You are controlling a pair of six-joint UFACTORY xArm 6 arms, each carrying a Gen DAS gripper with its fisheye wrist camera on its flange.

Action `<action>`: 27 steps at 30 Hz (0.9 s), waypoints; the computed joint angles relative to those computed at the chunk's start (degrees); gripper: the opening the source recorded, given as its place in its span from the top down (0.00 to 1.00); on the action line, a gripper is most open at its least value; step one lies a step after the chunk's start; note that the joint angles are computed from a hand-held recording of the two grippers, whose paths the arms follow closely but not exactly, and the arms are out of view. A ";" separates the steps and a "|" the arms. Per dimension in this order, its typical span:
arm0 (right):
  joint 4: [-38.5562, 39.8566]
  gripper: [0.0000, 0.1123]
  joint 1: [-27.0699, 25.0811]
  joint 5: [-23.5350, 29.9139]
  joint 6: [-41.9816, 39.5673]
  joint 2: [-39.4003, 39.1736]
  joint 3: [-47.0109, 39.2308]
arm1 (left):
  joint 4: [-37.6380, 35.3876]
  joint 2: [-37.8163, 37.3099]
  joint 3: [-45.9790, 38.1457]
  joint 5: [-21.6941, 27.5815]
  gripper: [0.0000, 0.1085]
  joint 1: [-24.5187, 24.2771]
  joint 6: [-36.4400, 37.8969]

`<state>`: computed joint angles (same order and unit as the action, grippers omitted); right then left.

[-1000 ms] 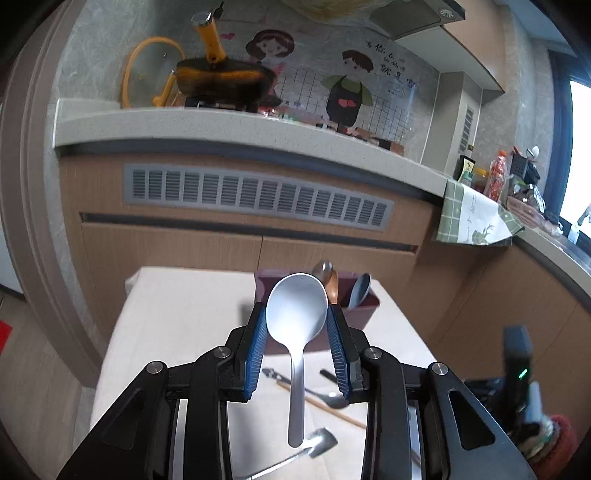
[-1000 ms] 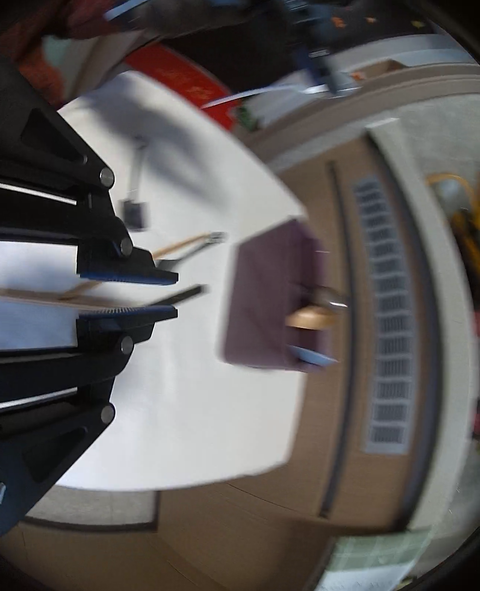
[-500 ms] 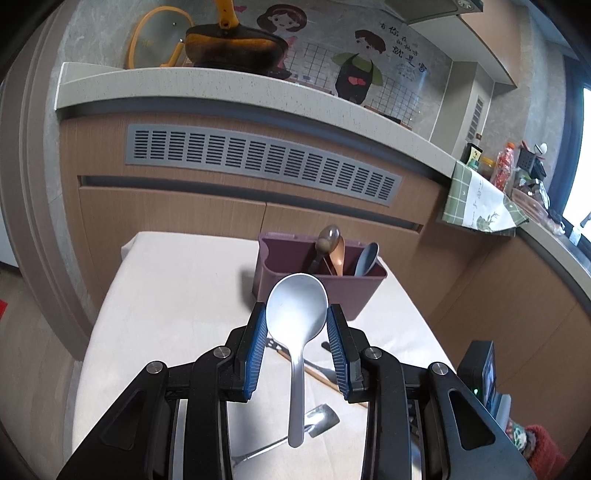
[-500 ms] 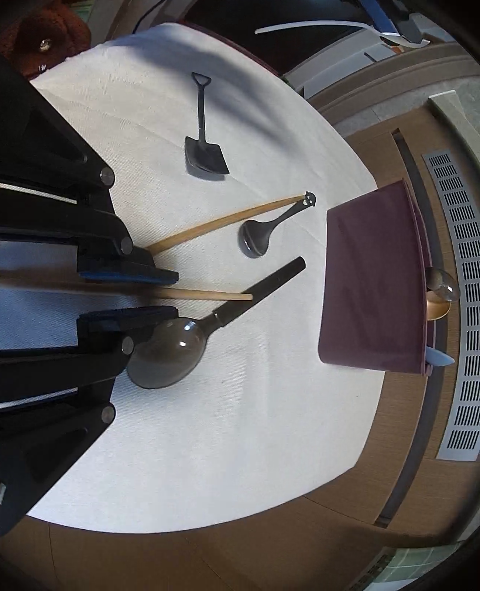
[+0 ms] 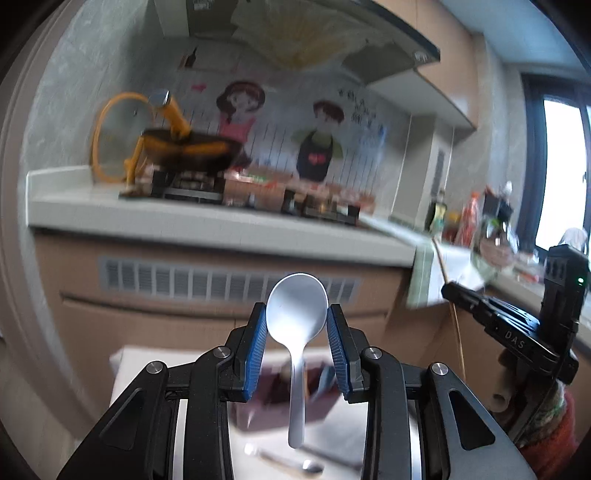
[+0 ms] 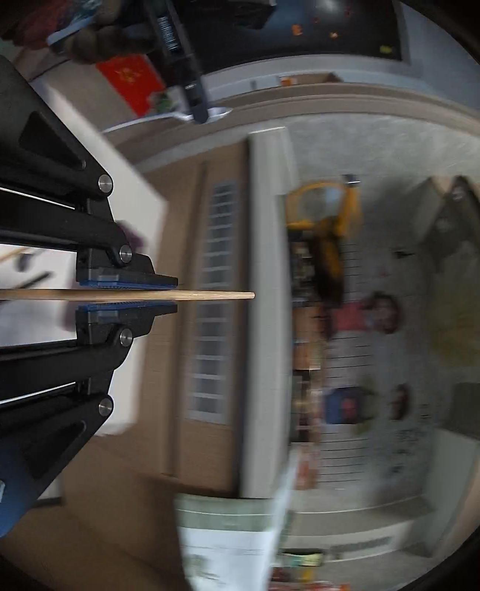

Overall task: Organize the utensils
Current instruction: 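Drop the white spoon into the holder with the left tool while the right tool drops the chopstick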

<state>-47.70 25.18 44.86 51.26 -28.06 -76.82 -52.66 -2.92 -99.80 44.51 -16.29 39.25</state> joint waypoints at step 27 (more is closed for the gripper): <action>-17.84 0.95 -17.21 -25.23 27.72 22.72 -1.93 | 0.81 27.97 -16.19 -5.61 0.69 -4.71 -5.96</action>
<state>-65.53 7.97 19.62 78.98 -5.34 -78.74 -51.84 25.04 -115.98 38.89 -21.00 33.29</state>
